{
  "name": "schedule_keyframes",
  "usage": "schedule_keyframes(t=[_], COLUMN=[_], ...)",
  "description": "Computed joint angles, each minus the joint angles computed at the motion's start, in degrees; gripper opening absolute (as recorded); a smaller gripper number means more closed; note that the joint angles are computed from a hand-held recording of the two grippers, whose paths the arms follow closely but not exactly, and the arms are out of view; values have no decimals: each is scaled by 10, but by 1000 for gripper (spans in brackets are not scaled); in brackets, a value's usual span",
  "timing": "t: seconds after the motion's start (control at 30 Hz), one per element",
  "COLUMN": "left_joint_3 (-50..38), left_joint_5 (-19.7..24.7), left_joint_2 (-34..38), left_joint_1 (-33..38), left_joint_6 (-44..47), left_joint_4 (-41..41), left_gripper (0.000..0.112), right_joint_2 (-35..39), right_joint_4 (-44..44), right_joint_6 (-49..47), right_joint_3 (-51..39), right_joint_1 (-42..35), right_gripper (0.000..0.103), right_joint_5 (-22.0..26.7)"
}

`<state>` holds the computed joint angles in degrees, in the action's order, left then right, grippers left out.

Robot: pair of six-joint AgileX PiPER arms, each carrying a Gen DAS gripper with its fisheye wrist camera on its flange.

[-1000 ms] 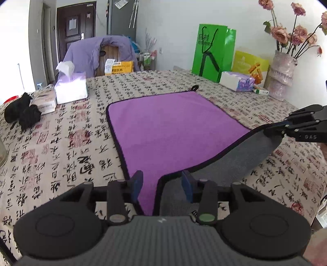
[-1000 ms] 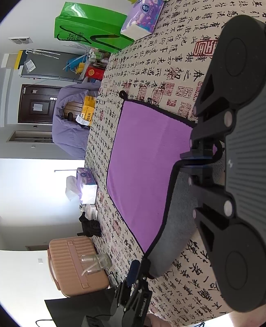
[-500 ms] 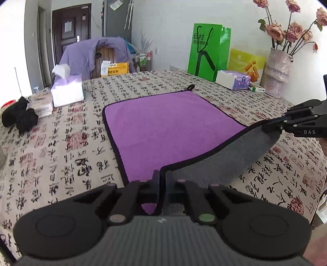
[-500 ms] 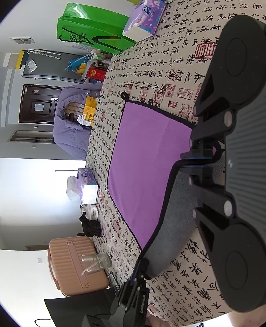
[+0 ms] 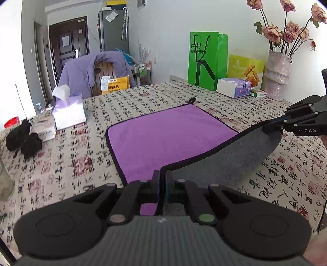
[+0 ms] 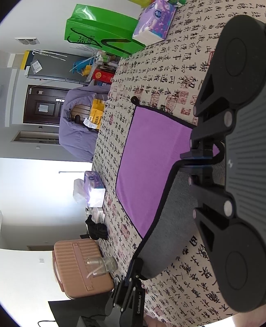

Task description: Fold towel

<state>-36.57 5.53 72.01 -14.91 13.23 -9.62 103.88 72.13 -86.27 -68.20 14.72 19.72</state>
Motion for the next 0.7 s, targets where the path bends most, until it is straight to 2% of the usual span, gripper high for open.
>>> schedule_keyframes(t=[0.2, 0.63, 0.7], left_joint_3=[-28, -85, -95], left_joint_5=[2, 5, 5], left_joint_2=[19, 66, 74], left_joint_1=[6, 28, 32], left_joint_6=[6, 112, 149], left_joint_4=[10, -64, -97], left_gripper=[5, 5, 5], right_joint_2=[17, 64, 72], right_joint_4=[-40, -134, -148], right_joint_6=[37, 127, 139], right_joint_3=[-34, -122, -136], right_joint_1=[-1, 0, 0], right_gripper=[5, 5, 5], right_joint_5=[2, 8, 11])
